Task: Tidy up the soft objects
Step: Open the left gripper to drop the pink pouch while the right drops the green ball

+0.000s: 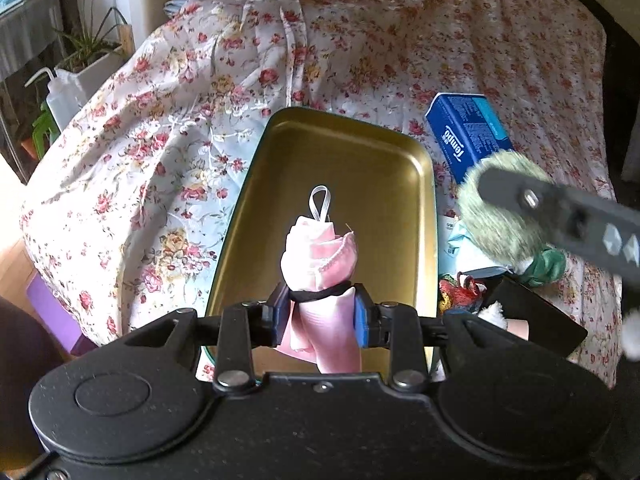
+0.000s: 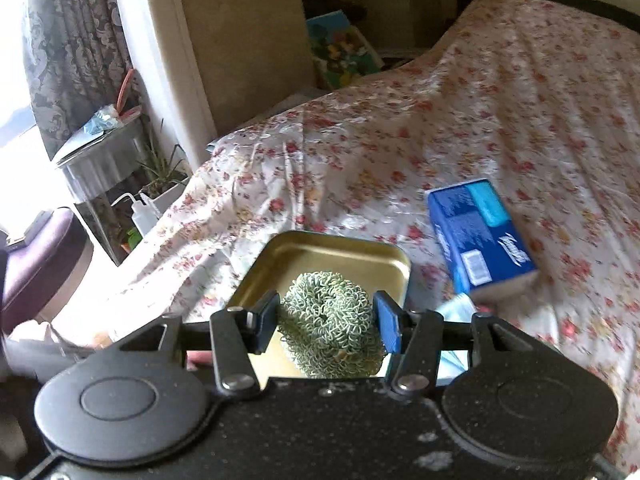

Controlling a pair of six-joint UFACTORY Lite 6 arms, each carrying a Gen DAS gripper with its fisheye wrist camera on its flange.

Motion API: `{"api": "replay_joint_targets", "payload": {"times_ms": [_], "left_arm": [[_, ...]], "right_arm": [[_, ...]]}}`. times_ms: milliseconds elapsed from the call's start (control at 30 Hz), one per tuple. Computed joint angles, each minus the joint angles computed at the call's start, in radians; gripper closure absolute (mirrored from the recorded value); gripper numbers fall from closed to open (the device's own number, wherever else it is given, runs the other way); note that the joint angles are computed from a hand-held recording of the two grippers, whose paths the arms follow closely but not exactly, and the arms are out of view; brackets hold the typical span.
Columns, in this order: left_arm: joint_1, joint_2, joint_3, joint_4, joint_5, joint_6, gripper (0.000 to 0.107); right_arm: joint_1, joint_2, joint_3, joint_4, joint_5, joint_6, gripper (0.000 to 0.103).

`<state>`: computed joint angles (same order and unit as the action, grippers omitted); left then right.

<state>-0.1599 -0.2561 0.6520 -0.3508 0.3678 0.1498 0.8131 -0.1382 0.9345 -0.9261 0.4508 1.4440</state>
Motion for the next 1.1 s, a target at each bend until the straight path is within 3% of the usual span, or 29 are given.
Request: {"api": "replay_joint_targets", "payload": {"times_ms": [133,300,467,533,600,667,700,767,1100], "left_arm": [[-0.013,0.046,0.016,0.051,-0.015,-0.059,0.073],[-0.019,0.104,0.039,0.153,-0.031,-0.162,0.073],[-0.022,0.126,0.046,0.227,-0.042,-0.239,0.072],[-0.023,0.125,0.049,0.246,-0.045,-0.263,0.066],[-0.038,0.114,0.048,0.329,-0.053,-0.352,0.047],[-0.054,0.103,0.045,0.433,-0.064,-0.46,0.038],[-0.058,0.1,0.044,0.452,-0.066,-0.479,0.038],[-0.056,0.102,0.048,0.434,-0.064,-0.462,0.038],[-0.048,0.117,0.039,0.442,-0.052,-0.476,0.038]], "right_arm": [[-0.053,0.133,0.098,0.141,-0.039,-0.148,0.052],[-0.116,0.193,0.042,0.272,-0.148,-0.262,0.052],[-0.164,0.183,-0.006,0.343,-0.192,-0.325,0.052],[-0.176,0.159,-0.021,0.366,-0.208,-0.35,0.052],[-0.172,0.126,-0.035,0.331,-0.208,-0.32,0.051],[-0.156,0.094,-0.052,0.236,-0.205,-0.232,0.049],[-0.152,0.088,-0.051,0.209,-0.204,-0.208,0.04],[-0.143,0.06,-0.07,0.121,-0.217,-0.122,0.032],[-0.125,0.031,-0.073,0.117,-0.176,-0.118,0.033]]}}
